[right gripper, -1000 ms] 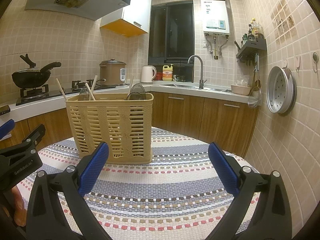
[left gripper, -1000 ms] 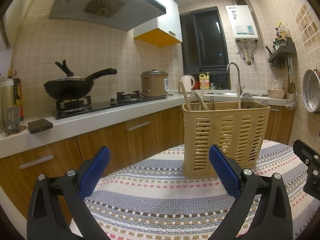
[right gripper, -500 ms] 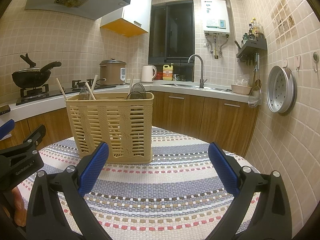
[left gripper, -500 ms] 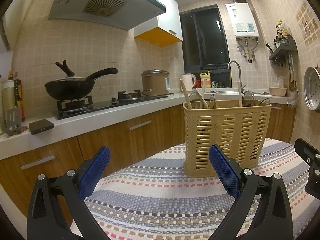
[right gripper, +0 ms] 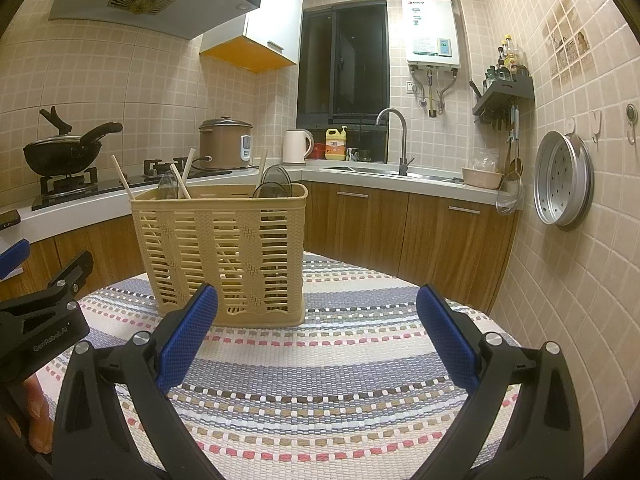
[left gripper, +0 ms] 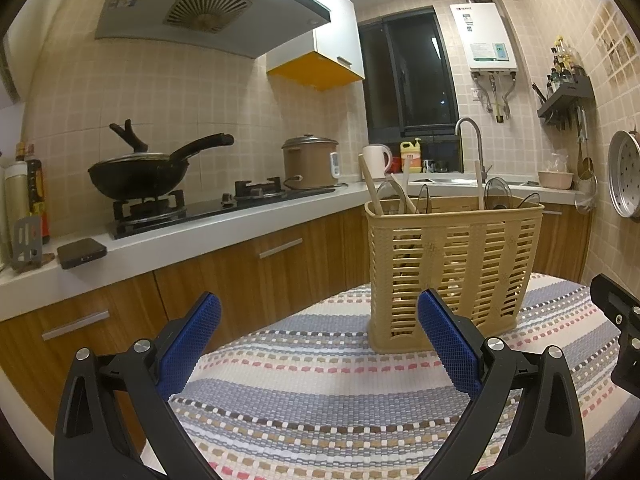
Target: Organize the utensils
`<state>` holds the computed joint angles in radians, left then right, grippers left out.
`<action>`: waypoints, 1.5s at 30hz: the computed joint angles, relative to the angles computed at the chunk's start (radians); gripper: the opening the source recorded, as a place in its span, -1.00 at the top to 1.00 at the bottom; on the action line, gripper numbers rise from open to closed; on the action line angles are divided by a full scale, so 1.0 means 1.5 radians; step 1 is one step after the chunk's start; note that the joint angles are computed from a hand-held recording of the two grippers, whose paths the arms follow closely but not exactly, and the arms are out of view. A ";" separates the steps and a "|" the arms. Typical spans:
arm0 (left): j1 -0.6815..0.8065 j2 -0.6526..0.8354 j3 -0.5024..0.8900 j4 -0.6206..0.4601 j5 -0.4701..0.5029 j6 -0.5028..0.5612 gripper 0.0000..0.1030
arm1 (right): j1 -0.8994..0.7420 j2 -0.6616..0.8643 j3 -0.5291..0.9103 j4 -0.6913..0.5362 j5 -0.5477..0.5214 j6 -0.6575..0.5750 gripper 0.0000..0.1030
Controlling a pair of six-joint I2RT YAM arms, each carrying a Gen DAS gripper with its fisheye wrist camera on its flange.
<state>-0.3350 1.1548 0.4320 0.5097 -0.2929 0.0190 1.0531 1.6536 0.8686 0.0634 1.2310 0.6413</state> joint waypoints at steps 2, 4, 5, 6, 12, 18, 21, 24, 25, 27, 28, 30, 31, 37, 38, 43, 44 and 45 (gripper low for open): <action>0.005 0.000 0.000 -0.001 0.007 -0.005 -0.85 | 0.000 -0.001 -0.001 0.001 0.000 0.000 -0.84; 0.006 0.001 0.001 -0.003 0.010 -0.007 -0.85 | -0.001 0.000 -0.002 0.003 0.000 0.000 -0.84; 0.007 0.001 0.000 -0.002 0.012 -0.007 -0.85 | 0.000 0.000 -0.002 0.004 0.001 0.000 -0.84; 0.005 -0.003 -0.002 -0.002 0.014 -0.006 -0.85 | 0.000 -0.002 -0.005 0.010 0.003 -0.003 -0.84; -0.001 -0.017 -0.018 0.015 0.019 0.003 -0.85 | 0.004 -0.005 -0.011 0.013 0.011 0.005 -0.84; 0.002 -0.022 -0.020 0.010 0.032 0.003 -0.85 | 0.006 -0.004 -0.009 0.011 0.012 0.007 -0.84; 0.002 -0.023 -0.019 0.009 0.032 0.004 -0.85 | 0.006 -0.005 -0.009 0.009 0.013 0.009 -0.84; 0.004 -0.021 -0.017 0.006 0.037 0.005 -0.85 | 0.006 -0.005 -0.006 0.001 0.013 0.015 -0.85; 0.003 -0.020 -0.016 0.004 0.037 0.004 -0.85 | 0.007 -0.005 -0.005 -0.001 0.013 0.017 -0.85; 0.004 -0.021 -0.016 0.002 0.040 0.004 -0.85 | 0.006 -0.004 -0.002 -0.004 0.012 0.018 -0.85; 0.004 -0.021 -0.016 0.002 0.040 0.004 -0.85 | 0.007 -0.004 -0.002 -0.004 0.013 0.018 -0.85; 0.004 -0.020 -0.015 0.002 0.042 0.004 -0.85 | 0.006 -0.004 -0.002 -0.005 0.012 0.018 -0.85; 0.004 -0.020 -0.015 0.002 0.043 0.004 -0.85 | 0.006 -0.003 -0.001 -0.006 0.012 0.018 -0.85; 0.007 -0.017 -0.013 0.001 0.052 0.001 -0.85 | 0.005 -0.003 -0.001 -0.001 0.012 0.015 -0.85; 0.008 -0.016 -0.012 0.000 0.053 0.001 -0.85 | 0.005 -0.003 -0.001 -0.001 0.012 0.015 -0.85; 0.010 -0.014 -0.011 0.002 0.056 0.001 -0.85 | 0.003 -0.004 0.000 -0.004 0.010 0.018 -0.85; 0.010 -0.013 -0.010 0.003 0.057 0.001 -0.85 | 0.004 -0.004 -0.001 -0.004 0.010 0.018 -0.85; 0.010 -0.014 -0.011 0.002 0.057 0.001 -0.85 | 0.004 -0.004 -0.001 -0.004 0.010 0.018 -0.85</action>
<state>-0.3205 1.1339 0.4158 0.5124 -0.2080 0.0204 1.0585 1.6476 0.8672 0.0580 1.2460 0.6681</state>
